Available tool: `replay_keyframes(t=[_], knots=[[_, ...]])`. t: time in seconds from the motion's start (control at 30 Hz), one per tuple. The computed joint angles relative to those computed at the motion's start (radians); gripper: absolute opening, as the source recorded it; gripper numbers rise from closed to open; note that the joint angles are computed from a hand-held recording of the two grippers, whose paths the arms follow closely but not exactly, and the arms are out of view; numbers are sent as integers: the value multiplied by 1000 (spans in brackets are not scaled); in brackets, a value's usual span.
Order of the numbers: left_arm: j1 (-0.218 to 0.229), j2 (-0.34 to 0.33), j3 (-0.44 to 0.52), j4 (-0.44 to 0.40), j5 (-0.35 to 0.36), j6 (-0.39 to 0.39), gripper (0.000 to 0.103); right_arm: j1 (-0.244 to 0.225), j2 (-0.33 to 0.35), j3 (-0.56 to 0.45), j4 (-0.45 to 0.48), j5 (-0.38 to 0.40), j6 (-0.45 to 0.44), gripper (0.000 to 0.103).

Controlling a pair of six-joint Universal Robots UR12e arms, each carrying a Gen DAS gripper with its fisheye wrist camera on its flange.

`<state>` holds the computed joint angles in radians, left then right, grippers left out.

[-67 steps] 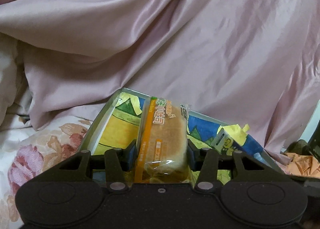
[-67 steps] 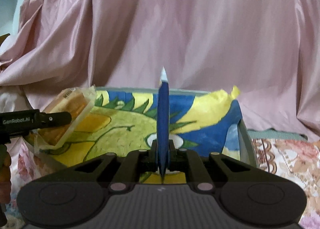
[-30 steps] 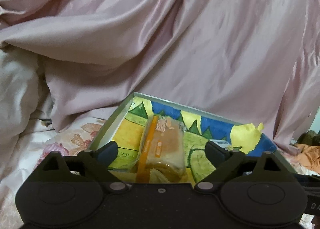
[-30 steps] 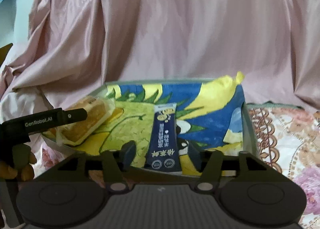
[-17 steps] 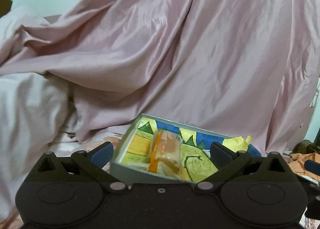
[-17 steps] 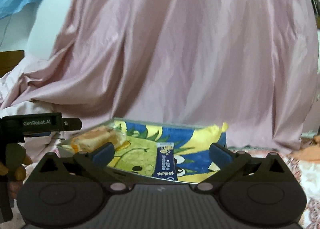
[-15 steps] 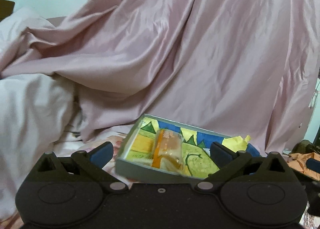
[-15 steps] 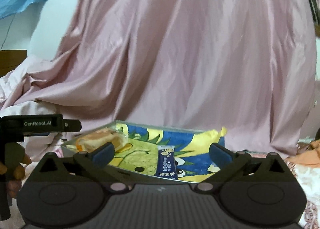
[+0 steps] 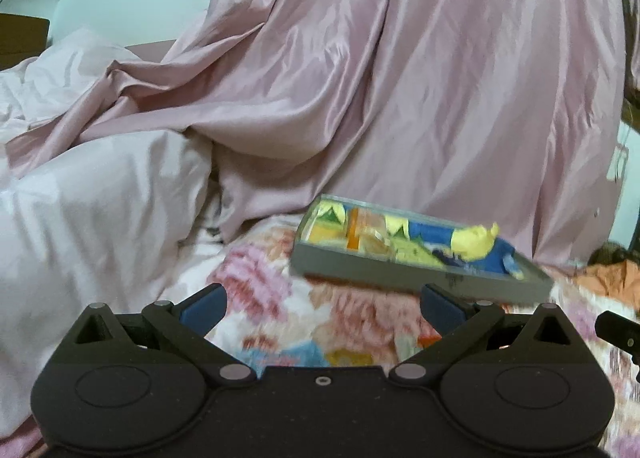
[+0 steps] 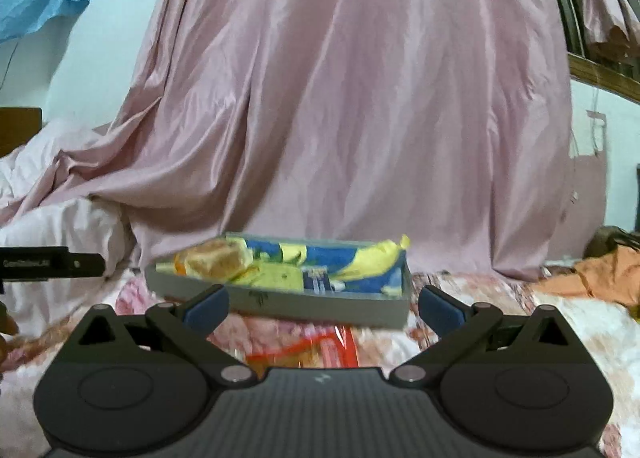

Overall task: Organize snacks
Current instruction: 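Withdraw both tools from the tray back over the remaining snacks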

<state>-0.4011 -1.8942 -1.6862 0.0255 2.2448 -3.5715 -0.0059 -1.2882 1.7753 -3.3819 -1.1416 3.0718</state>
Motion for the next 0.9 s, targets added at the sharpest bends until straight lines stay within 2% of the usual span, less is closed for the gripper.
replay_keyframes(t=[0.3,0.53,0.73,0.9], knots=[[-45,39,-65,-86,-4,-11,102,-8,-83,127,65,-27,-44,103],[-46,53,-73,-203,-40,-56,102,6,-111,158,157,-104,-93,103],[-38,51,-74,-270,-90,-65,102,30,-116,142,314,-171,-179,103],[-32,47,-71,-304,-107,-68,102,44,-112,128,410,-190,-223,103]])
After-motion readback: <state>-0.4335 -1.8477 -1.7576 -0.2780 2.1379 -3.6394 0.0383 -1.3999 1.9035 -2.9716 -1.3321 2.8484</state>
